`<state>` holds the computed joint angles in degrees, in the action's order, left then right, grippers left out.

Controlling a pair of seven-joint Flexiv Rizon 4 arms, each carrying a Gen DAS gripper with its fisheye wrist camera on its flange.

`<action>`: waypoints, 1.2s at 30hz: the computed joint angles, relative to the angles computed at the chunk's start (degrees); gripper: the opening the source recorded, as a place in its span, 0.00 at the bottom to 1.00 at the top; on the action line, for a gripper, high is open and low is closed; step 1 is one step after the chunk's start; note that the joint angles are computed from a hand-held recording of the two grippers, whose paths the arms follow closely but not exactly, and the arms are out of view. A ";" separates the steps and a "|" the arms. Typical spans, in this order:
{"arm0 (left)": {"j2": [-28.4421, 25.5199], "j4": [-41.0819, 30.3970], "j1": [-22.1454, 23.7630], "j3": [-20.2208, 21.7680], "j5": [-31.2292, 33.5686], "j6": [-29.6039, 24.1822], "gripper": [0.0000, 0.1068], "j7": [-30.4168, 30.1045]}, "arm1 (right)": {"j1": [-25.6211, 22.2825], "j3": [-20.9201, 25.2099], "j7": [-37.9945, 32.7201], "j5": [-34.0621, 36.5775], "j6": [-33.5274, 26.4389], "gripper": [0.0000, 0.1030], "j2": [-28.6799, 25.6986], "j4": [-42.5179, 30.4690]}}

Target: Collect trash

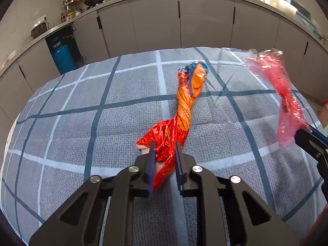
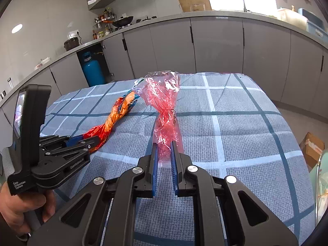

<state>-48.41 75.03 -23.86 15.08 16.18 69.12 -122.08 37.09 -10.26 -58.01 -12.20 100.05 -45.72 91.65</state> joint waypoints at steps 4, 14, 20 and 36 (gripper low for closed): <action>1.49 1.63 -1.33 0.69 0.64 -0.06 0.13 -1.98 | -0.19 0.40 -0.30 -0.15 -0.06 0.12 0.25 0.20; 6.80 7.97 -6.27 4.33 5.02 1.07 0.13 -13.58 | 3.69 -2.76 0.91 0.15 -0.80 0.12 4.86 5.05; 9.63 11.32 -7.05 3.39 7.88 3.67 0.13 -17.38 | 8.93 -8.01 1.17 2.63 1.36 0.12 6.89 12.11; 13.52 14.69 -10.78 4.79 14.38 5.14 0.13 -21.83 | 20.70 -17.73 -6.15 17.10 7.43 0.12 7.20 18.50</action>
